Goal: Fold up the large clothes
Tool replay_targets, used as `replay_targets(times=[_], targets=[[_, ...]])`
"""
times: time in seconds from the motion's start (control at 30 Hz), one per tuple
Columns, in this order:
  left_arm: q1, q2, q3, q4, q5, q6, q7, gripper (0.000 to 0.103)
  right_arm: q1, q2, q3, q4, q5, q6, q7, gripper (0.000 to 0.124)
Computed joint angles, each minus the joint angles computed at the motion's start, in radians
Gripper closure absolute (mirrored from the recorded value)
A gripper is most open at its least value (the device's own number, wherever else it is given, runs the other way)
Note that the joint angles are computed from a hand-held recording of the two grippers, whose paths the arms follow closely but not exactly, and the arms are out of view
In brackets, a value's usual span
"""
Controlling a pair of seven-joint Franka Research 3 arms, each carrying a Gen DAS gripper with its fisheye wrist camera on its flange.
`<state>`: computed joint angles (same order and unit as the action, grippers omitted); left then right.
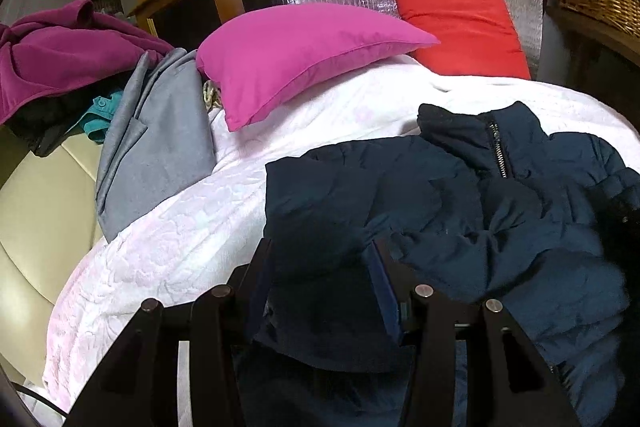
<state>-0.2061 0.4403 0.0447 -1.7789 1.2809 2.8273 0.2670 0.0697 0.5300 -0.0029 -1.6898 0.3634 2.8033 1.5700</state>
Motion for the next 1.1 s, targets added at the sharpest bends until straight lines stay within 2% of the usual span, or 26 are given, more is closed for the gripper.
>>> replay_targets(times=[0.1, 0.2, 0.3, 0.4, 0.53, 0.73, 1.1], targets=[[-0.002, 0.005, 0.002, 0.008, 0.002, -0.002, -0.004, 0.054, -0.016, -0.024, 0.032, -0.023, 0.029, 0.039, -0.044, 0.086], [-0.008, 0.000, 0.008, 0.005, 0.025, -0.003, -0.029, 0.054, -0.068, -0.064, 0.124, -0.065, 0.116, 0.088, -0.184, 0.086], [-0.011, -0.007, 0.009, 0.002, 0.056, -0.011, -0.055, 0.054, -0.093, -0.084, 0.182, -0.078, 0.203, 0.073, -0.312, 0.086], [-0.006, -0.016, 0.005, -0.005, 0.081, -0.012, -0.082, 0.054, -0.051, -0.079, 0.151, -0.072, 0.212, 0.029, -0.328, 0.086], [0.001, -0.029, -0.003, -0.014, 0.115, -0.015, -0.116, 0.054, 0.019, -0.046, 0.068, -0.040, 0.140, -0.055, -0.239, 0.086], [0.013, -0.033, -0.018, -0.015, 0.138, -0.021, -0.133, 0.054, 0.015, -0.032, 0.070, -0.031, 0.133, -0.071, -0.231, 0.087], [0.022, -0.042, -0.026, -0.017, 0.171, -0.024, -0.171, 0.054, -0.011, -0.087, 0.100, -0.076, 0.210, -0.031, -0.321, 0.087]])
